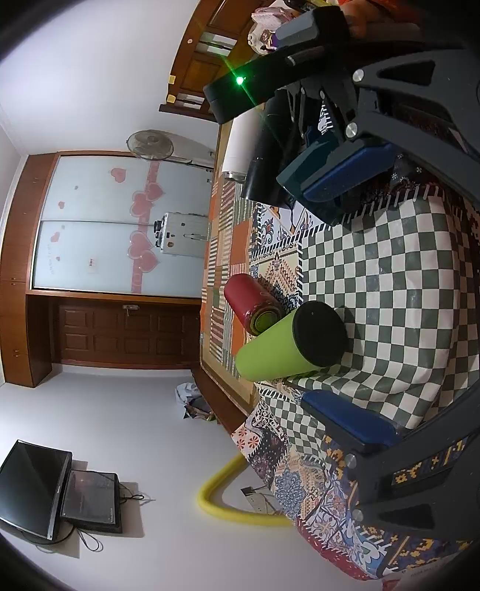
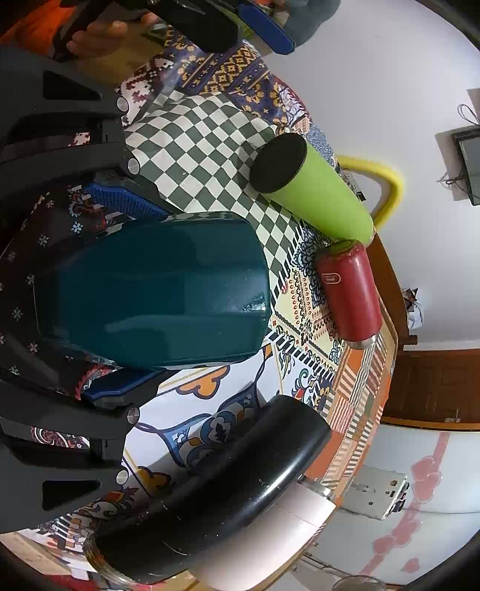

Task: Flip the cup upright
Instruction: 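Lift the teal cup with the right gripper and rotate it, then grasp the teal cup with the left gripper while the right gripper releases it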

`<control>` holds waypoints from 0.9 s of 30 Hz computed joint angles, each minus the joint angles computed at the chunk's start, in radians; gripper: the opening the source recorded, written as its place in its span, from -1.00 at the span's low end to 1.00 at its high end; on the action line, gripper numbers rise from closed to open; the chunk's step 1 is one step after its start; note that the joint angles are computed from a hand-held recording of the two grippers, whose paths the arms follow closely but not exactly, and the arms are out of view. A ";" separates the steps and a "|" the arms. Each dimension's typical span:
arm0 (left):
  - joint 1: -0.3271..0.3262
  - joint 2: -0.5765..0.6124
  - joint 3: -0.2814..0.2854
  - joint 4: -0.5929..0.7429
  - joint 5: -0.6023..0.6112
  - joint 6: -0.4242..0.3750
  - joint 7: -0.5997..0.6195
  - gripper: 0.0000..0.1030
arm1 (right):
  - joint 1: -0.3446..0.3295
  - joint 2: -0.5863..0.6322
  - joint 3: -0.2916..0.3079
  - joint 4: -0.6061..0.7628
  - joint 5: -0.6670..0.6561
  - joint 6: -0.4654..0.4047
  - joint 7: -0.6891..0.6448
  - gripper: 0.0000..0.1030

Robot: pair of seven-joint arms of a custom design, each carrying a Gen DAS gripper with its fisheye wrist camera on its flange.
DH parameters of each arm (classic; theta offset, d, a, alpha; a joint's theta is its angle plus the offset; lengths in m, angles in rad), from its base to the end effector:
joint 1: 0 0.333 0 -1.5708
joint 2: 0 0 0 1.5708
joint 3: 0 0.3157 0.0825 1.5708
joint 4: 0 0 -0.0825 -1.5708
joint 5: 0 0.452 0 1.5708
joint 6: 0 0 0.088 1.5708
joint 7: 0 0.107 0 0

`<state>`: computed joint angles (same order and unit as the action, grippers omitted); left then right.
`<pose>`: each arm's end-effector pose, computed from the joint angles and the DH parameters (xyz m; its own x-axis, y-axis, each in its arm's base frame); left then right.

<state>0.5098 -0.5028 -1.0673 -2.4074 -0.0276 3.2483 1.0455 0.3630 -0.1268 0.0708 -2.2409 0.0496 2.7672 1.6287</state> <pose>0.4546 -0.3313 0.4961 -0.2533 -0.9653 0.0640 -0.4120 0.0478 -0.9099 0.5508 0.2537 0.4618 0.3528 -0.9332 -0.0686 -0.7593 -0.2427 -0.6039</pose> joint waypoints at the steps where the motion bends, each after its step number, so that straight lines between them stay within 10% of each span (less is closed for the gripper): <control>1: -0.003 0.002 0.002 0.002 0.000 -0.004 0.000 1.00 | 0.000 -0.004 0.002 -0.005 -0.007 0.004 0.001 0.34; 12: -0.023 0.019 0.002 0.067 0.080 -0.104 -0.050 1.00 | -0.013 -0.177 -0.008 -0.169 -0.044 0.145 0.039 0.46; 27: 0.014 0.459 -0.126 0.330 0.319 -0.431 -0.139 0.92 | -0.323 -0.458 0.178 -0.406 -0.428 0.355 0.487 0.49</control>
